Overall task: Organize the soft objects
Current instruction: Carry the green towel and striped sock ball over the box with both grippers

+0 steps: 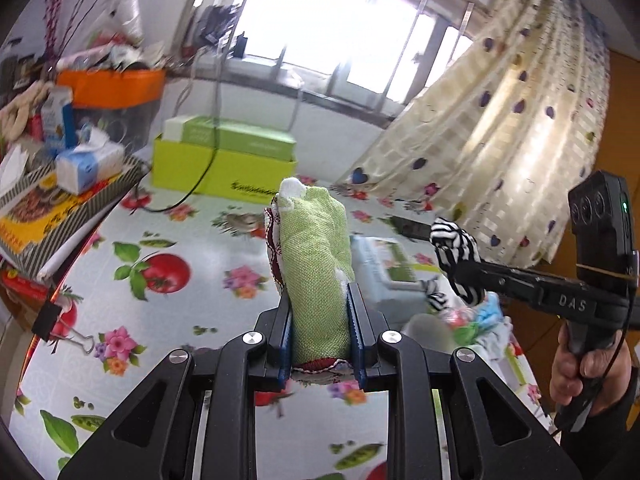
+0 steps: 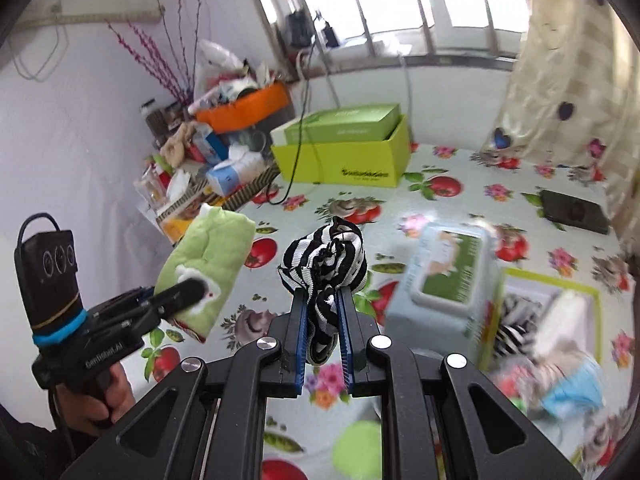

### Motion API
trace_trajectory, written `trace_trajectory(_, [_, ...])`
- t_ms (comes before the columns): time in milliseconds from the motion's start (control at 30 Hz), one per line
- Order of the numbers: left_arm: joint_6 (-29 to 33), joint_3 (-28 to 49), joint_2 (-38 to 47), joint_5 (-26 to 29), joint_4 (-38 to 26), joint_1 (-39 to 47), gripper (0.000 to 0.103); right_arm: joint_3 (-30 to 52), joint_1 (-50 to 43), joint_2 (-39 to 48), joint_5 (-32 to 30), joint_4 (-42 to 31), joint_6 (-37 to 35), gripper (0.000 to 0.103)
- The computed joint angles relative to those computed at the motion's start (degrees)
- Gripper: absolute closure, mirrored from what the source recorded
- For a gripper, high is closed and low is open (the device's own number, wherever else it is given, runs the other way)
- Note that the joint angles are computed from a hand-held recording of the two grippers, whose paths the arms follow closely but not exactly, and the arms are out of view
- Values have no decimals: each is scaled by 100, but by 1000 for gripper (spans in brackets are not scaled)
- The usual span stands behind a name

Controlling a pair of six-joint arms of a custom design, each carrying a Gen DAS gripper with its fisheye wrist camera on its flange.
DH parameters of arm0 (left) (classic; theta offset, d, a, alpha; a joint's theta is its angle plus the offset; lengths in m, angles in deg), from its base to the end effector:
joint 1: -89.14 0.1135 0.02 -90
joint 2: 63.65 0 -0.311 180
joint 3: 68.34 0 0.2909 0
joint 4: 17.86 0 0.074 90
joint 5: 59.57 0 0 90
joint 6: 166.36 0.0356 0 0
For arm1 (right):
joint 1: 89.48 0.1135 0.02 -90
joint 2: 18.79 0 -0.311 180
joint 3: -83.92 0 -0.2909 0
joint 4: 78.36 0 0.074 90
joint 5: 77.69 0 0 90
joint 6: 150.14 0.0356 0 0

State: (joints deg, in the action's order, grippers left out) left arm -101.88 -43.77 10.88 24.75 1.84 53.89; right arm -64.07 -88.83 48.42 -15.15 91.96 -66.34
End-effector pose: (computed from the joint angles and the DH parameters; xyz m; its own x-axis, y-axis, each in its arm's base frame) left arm 0.1806 -0.1233 0.1354 -0.5887 -0.1089 -0.8010 0.2780 0.9032 -0.3271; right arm 0.2119 0.0188 0.1580 -0.6651 -0.1034 -0.7396 -0.4110 0.8775 0.2470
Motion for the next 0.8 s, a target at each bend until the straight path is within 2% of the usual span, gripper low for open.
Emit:
trace_trajectory(133, [-59, 173, -158, -359, -272, -630, 79, -314, -1006, -1002, -667, -786, -484, 90])
trace_trajectory(367, [-187, 530, 8, -870, -496, -1593, 79, -359, -2888, -1808, -1822, -2248, -1779, 90])
trace_trajectory(600, [-209, 926, 326, -1146, -592, -2314, 79, -91, -4794, -1655, -2733, -3777, -3687, 90])
trace_trajectory(800, [-191, 1264, 781, -1129, -551, -2662, 79, 162, -5925, -964, -3001, -4584, -5157, 90])
